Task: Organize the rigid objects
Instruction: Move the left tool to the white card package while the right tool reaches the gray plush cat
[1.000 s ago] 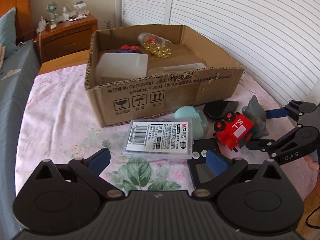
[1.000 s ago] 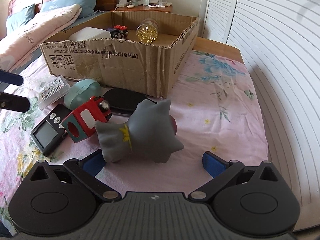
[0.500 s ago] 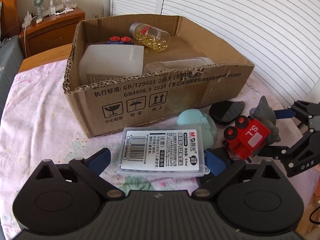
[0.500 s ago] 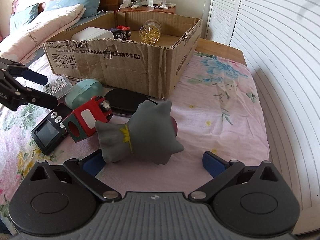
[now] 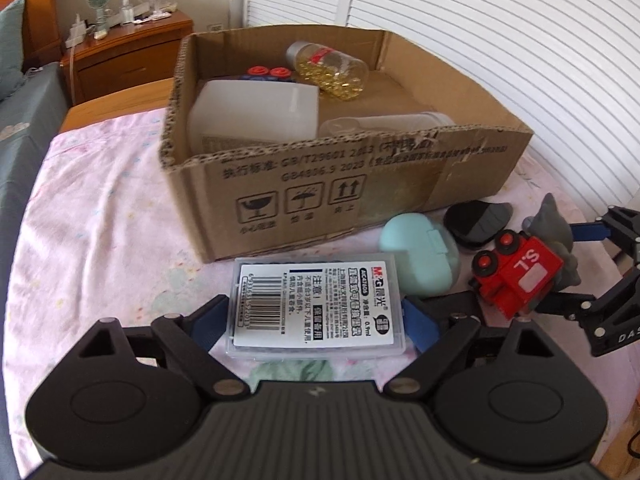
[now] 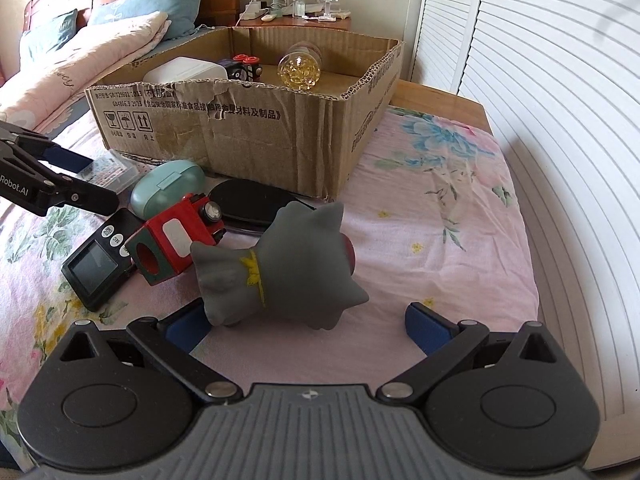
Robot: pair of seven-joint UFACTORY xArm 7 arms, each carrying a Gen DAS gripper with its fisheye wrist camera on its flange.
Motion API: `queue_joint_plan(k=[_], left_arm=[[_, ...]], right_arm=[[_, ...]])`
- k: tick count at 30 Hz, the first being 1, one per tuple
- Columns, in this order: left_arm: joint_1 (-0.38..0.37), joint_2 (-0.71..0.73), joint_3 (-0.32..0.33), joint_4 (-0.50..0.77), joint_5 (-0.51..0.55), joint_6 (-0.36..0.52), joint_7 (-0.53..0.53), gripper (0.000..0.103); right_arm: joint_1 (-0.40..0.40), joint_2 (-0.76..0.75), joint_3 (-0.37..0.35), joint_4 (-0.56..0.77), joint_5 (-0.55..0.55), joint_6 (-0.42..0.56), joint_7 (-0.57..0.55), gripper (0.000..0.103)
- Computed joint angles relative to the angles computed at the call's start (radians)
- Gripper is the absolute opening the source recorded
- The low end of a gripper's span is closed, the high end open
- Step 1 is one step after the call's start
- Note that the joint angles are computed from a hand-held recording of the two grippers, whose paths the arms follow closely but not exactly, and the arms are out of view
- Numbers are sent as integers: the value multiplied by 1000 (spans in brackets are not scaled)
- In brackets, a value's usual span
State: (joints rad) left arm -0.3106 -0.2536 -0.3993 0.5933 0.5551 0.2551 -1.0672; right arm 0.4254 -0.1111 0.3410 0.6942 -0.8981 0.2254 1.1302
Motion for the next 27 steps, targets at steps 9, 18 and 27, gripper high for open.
queue_joint_plan(k=[9,18,27], left_arm=[[-37,-93,-34,-28,-15,182,-58,90],[-36,-118,-63,-43,2,223,-140,91],[-37,-90,-62,-22,62,234,-217,93]], right_arm=[[-5,-6,2,-6,-20,-9,14,103],[-6,-8,-2,-12,21,-24,-43,103],[-3,0,-12,-15,102,-49,-161,103]])
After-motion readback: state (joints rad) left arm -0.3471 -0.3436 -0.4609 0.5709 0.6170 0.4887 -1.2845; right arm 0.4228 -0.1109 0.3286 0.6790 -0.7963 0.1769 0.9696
